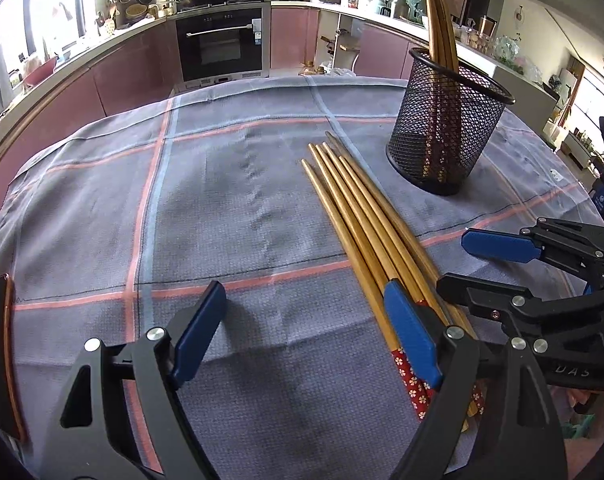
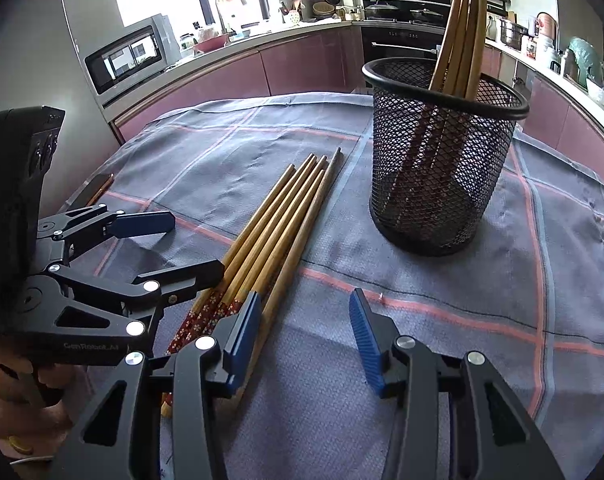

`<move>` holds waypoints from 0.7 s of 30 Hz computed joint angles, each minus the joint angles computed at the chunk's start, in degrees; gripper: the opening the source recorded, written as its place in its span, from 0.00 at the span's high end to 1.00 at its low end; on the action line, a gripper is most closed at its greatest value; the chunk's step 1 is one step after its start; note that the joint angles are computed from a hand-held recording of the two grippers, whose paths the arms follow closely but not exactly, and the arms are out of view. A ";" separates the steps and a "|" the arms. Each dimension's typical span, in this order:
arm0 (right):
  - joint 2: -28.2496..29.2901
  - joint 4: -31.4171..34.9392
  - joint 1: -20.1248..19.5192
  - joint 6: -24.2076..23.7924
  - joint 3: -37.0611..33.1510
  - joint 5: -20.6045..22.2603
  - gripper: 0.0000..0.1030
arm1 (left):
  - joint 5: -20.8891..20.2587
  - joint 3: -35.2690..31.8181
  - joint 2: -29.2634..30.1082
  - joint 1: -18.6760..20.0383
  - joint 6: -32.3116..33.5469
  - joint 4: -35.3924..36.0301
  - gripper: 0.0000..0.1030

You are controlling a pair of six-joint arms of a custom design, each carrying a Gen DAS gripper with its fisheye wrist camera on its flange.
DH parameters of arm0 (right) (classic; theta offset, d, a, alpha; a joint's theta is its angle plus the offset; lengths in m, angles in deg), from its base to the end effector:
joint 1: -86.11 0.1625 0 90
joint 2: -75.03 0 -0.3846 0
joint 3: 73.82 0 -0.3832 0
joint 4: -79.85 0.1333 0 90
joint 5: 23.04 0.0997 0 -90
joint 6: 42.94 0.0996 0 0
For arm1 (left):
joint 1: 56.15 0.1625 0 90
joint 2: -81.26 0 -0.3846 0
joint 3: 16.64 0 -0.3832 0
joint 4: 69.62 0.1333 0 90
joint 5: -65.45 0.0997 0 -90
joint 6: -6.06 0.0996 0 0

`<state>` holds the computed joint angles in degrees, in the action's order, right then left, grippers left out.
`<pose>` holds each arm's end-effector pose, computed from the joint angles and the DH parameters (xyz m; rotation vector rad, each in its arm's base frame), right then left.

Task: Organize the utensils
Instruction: 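Move the right gripper back to the chopsticks and grasp a pair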

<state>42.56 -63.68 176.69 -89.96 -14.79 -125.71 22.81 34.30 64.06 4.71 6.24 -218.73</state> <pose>0.1195 -0.7990 0.1562 1.0300 -2.5145 0.4797 -0.2116 -0.8037 0.0451 0.3684 2.3201 -0.7659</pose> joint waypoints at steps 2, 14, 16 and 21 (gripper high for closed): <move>0.00 -0.14 0.00 -0.16 0.07 -0.03 0.57 | 0.17 -0.14 0.09 -0.02 0.13 0.02 0.23; 0.28 -0.64 0.33 -0.12 0.13 -0.73 0.59 | 2.74 0.04 0.16 -0.51 -0.33 -0.21 0.28; 0.36 -0.51 0.38 -0.11 -0.06 -0.86 0.60 | 1.34 0.21 -0.24 -0.29 -0.99 0.23 0.30; 0.72 0.05 0.48 0.22 -0.73 -0.79 0.61 | 0.30 -0.13 -0.02 -0.21 0.20 -0.74 0.30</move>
<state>43.27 -63.63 177.17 -89.74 -15.52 -126.50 23.11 34.17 64.03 4.50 6.44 -219.46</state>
